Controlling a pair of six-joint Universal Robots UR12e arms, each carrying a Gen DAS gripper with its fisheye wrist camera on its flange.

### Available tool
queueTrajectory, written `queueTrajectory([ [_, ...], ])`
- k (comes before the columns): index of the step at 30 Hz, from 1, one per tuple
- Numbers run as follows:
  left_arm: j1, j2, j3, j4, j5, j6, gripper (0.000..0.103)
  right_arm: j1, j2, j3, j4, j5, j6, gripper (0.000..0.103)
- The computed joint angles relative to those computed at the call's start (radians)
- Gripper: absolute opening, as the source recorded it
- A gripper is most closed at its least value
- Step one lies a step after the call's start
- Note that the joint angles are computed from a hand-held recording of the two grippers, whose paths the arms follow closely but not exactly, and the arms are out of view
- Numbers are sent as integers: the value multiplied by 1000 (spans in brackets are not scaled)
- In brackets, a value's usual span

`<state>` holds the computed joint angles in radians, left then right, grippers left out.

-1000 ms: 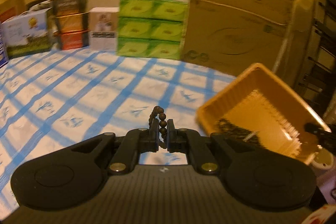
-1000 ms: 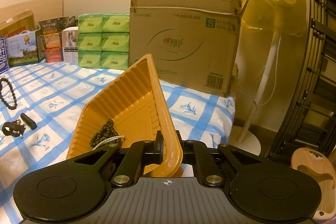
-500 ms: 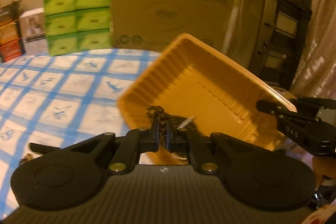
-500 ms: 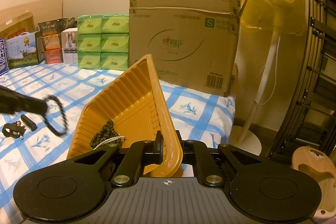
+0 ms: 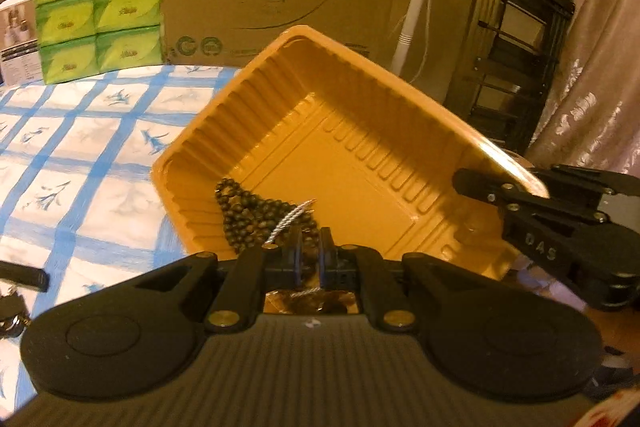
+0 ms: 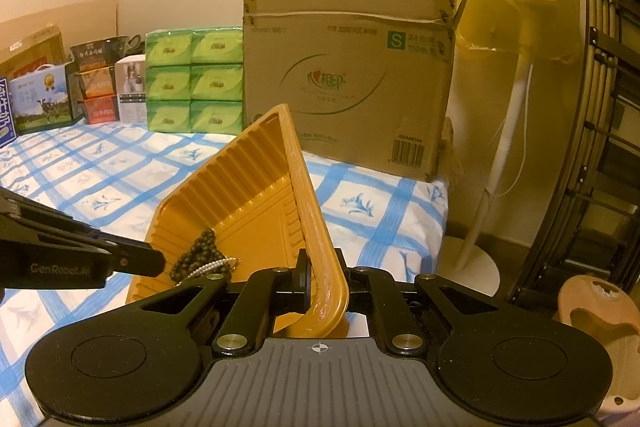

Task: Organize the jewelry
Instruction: 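Move the left tool back to the black band on the bed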

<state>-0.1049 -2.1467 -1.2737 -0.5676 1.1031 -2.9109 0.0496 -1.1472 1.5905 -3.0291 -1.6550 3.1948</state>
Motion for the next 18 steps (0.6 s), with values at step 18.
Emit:
queueTrajectory([
  [18,102,92,-215,257,418,-185,20,-1,-1,1,2,-2,-6,8],
])
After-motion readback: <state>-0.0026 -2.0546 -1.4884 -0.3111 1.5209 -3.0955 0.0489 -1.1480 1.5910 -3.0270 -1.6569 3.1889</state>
